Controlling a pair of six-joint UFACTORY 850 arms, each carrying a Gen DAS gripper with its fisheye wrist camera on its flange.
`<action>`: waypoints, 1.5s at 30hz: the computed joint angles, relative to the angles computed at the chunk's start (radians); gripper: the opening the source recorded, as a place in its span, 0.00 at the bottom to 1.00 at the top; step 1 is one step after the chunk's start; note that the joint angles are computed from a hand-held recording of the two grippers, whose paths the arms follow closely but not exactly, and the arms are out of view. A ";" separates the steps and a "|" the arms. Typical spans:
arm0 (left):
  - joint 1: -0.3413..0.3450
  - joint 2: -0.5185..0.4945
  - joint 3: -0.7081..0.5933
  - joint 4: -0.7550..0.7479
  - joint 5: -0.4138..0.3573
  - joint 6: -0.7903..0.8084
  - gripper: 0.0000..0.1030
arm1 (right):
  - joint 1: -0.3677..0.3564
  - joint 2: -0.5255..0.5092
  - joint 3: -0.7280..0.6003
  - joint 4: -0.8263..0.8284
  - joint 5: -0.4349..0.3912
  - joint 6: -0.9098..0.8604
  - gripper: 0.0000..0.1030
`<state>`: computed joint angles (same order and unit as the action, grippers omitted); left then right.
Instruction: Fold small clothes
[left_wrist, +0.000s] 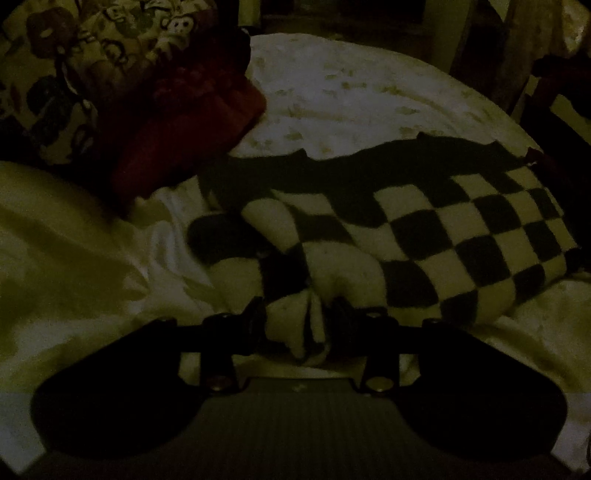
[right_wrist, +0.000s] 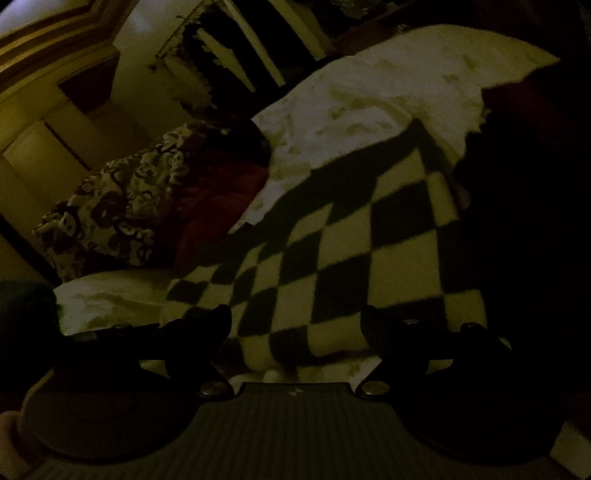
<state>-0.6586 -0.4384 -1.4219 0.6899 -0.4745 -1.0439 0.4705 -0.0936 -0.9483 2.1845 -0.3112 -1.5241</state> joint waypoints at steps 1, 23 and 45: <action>-0.004 0.000 0.001 0.007 -0.002 0.000 0.31 | 0.001 0.000 0.005 0.013 -0.005 -0.002 1.00; -0.105 0.083 0.013 0.218 -0.012 -0.160 0.97 | -0.018 0.041 0.019 0.151 0.056 -0.173 1.00; -0.342 -0.682 -0.930 0.261 -0.261 0.627 0.55 | -0.212 0.150 0.104 -0.164 -0.022 0.176 1.00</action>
